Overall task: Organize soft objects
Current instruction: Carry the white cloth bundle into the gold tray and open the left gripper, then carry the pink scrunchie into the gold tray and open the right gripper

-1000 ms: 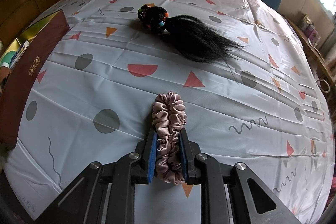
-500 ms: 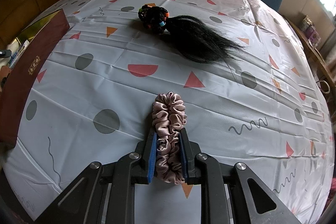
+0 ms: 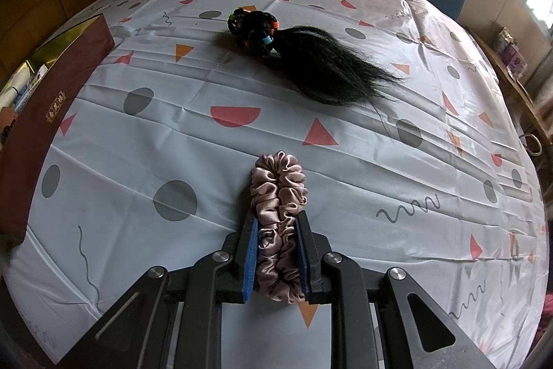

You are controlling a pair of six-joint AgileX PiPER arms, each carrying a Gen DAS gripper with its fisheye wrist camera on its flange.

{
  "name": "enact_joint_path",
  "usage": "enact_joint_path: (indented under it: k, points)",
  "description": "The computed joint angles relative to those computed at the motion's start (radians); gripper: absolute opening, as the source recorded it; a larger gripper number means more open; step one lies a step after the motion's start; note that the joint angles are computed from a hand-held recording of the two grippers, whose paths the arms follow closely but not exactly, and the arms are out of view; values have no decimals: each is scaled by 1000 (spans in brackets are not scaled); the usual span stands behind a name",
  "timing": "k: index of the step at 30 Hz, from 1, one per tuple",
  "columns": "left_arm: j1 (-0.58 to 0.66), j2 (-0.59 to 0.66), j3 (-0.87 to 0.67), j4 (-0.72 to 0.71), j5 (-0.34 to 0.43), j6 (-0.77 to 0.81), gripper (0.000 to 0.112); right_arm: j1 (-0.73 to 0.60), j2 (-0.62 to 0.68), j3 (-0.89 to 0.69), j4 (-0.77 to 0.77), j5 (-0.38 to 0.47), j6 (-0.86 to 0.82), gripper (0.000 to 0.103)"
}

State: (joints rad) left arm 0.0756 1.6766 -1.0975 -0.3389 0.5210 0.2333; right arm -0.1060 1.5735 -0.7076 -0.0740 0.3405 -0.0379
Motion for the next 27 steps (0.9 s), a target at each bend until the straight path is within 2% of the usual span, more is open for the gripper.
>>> enact_joint_path:
  k: [5,12,20,27]
  points:
    - [-42,-123,133,72,-58,-28,64,3,1,-1,-11,2,9,20]
    - [-88,-247,243,119,-92,-53,64,7,-1,1,-31,-2,24,20]
    - [-112,-335,308,140,-122,-75,64,20,-4,8,-96,-8,87,20]
    - [-91,-366,331,99,-123,-15,64,20,-5,8,-86,-8,86,19]
